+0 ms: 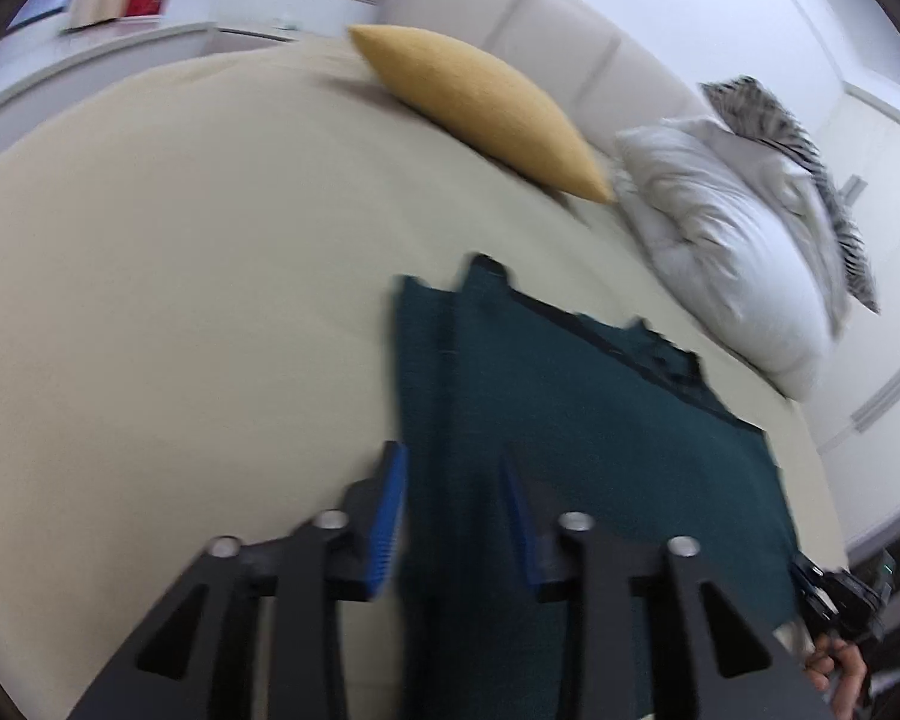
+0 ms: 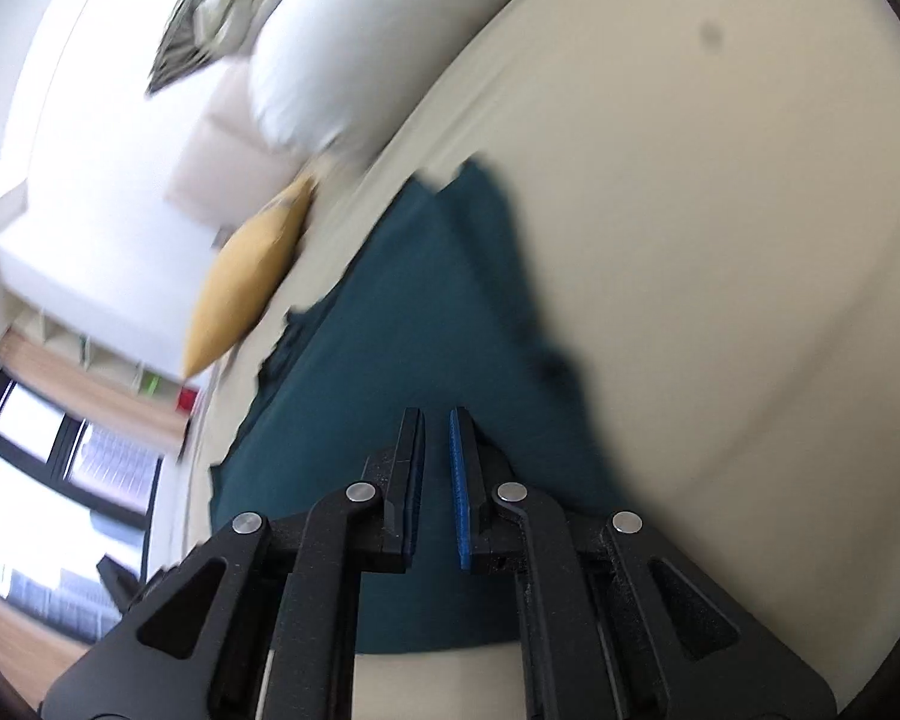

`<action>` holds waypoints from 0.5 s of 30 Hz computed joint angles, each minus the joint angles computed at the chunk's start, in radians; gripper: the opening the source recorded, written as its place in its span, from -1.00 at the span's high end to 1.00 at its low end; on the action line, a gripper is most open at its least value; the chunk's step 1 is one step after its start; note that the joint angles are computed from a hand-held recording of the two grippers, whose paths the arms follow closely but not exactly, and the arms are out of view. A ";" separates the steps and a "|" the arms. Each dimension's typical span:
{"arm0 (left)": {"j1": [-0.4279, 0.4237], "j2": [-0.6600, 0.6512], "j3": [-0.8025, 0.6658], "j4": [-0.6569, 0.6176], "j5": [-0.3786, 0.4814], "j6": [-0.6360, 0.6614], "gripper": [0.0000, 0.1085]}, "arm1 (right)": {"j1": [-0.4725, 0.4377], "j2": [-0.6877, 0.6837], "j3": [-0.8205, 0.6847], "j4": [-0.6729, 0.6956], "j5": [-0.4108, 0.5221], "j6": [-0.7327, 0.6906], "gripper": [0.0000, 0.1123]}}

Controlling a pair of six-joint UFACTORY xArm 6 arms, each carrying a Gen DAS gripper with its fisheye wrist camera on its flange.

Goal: Fold small clothes
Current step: 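Lift the hem with both grippers and fold it toward the collar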

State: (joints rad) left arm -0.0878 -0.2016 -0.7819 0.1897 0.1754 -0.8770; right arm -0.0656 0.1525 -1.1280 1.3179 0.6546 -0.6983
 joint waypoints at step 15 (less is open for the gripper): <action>-0.144 -0.021 -0.030 0.222 0.048 -0.097 0.11 | 0.203 0.015 -0.121 -0.173 0.169 0.026 0.73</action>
